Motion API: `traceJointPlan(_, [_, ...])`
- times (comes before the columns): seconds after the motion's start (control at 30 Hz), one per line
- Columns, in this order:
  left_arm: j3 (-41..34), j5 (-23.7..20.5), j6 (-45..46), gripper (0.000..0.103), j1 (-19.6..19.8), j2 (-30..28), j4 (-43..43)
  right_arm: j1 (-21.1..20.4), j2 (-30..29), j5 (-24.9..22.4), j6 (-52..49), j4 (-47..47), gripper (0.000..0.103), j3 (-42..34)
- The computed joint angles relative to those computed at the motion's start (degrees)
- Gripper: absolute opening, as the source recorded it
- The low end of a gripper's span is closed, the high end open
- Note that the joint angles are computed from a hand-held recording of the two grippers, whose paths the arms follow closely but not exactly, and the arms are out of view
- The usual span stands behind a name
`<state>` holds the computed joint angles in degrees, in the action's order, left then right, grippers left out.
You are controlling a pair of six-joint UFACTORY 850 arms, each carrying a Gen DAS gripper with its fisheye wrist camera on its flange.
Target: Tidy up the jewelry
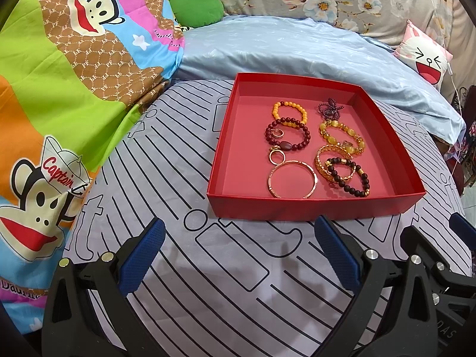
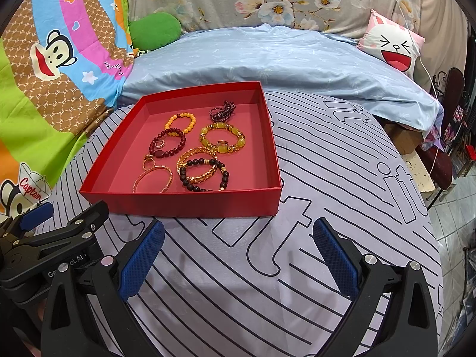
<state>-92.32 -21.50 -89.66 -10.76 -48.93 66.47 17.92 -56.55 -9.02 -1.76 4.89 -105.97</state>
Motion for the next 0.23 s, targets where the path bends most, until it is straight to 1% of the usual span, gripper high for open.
traceJointPlan(0.23, [0.2,0.3,0.3,0.096,0.1,0.1,-0.7,0.0,0.0,-0.1,-0.1,0.1,0.096,0.0])
